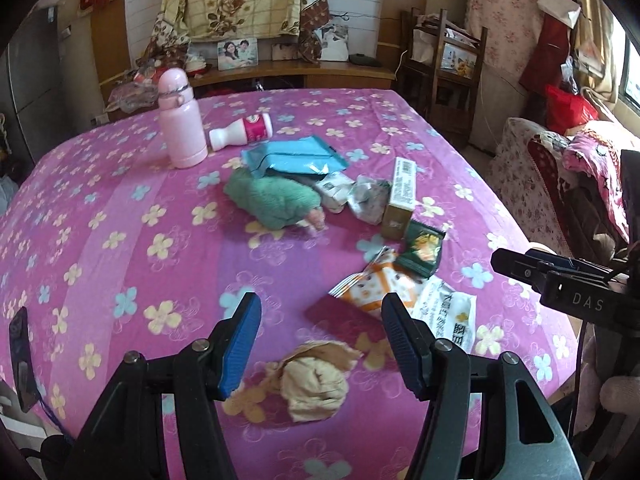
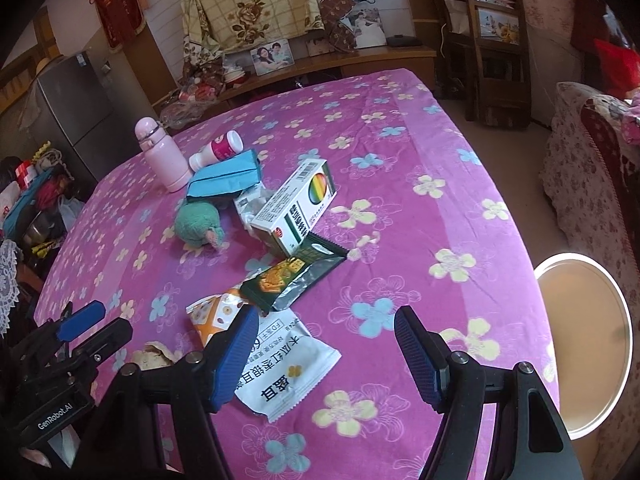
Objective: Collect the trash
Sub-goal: 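Withdraw both tools from the bin back toward the table, then grasp the crumpled brown paper with the left tool while the right tool grasps the green snack packet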
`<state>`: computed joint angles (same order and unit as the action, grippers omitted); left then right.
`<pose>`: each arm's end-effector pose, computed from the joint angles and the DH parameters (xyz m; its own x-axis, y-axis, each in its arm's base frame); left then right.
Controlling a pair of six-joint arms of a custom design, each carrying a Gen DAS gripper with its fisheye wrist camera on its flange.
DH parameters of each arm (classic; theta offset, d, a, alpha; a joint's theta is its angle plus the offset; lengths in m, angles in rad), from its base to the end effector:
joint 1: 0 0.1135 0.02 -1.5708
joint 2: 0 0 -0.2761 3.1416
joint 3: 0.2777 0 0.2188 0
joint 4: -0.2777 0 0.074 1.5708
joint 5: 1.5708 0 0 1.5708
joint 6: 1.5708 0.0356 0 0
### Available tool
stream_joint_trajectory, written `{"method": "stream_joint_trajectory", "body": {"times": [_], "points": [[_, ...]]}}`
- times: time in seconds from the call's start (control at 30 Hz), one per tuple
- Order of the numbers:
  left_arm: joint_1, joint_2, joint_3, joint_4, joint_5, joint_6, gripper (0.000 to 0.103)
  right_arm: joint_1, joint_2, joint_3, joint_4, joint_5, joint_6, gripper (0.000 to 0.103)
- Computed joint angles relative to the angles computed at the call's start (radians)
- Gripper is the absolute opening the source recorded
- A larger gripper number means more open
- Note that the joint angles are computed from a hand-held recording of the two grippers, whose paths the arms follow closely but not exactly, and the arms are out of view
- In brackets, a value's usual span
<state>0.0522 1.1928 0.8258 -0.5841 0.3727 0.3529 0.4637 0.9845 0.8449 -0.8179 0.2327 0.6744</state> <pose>0.1987 -0.0026 0.2634 -0.7066 0.2854 -0.6474 0.4336 0.8978 -0.0774 0.1347 0.0582 0.2848 -0.7689 0.2948 -0.5673 0.2095 0.9545 0.2121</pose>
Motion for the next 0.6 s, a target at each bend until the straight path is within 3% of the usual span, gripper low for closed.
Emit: {"method": "stream_joint_trajectory", "body": {"times": [0.4, 0.6], "points": [[0.262, 0.191, 0.108, -0.232, 0.178, 0.296, 0.067, 0.013, 0.070, -0.020, 0.061, -0.038, 0.005, 0.074], [0.220, 0.184, 0.041, -0.198, 0.154, 0.317, 0.067, 0.029, 0.078, -0.065, 0.109, -0.098, -0.009, 0.074]]}}
